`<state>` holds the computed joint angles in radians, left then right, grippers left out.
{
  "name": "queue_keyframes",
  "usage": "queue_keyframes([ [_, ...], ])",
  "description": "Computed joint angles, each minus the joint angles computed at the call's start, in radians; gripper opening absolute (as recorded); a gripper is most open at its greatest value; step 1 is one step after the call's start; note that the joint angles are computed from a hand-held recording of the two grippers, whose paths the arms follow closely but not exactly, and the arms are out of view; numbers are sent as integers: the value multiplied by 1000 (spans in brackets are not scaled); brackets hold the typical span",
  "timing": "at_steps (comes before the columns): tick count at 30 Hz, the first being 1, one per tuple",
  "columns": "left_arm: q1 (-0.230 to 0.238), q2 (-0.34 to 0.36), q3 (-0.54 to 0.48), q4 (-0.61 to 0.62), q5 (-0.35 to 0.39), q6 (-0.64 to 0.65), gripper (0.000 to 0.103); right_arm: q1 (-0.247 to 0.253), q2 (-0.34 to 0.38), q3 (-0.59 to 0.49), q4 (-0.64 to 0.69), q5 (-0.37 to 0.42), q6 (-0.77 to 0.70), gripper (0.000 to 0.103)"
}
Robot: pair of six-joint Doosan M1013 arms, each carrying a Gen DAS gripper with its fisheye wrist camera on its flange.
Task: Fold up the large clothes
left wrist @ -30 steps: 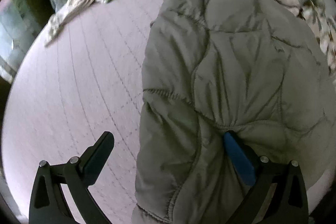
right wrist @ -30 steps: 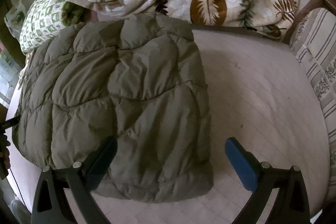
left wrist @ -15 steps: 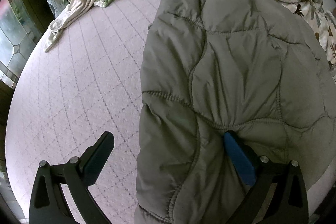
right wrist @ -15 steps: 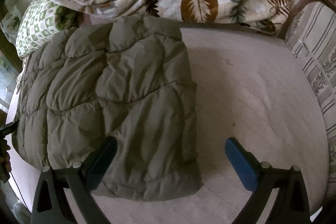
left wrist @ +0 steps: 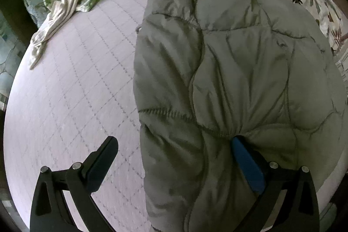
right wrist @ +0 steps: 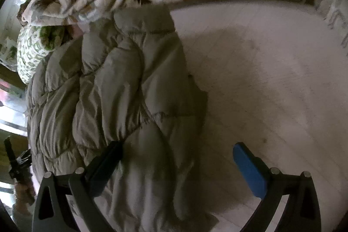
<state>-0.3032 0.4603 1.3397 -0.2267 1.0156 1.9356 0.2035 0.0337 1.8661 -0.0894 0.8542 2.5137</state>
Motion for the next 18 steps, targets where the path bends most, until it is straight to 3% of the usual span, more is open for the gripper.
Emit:
queue_keyframes([
  [8,-6,69,-108,-16,110,32,103,-87,42,24,277,-41,-233,103],
  [12,-6,121,-174,-33,201,3,103,-110,53,50,384,-78,-314,103],
  [18,-23,156,-214,-14,247,-3,103,-99,74,26,344,-58,-327,98],
])
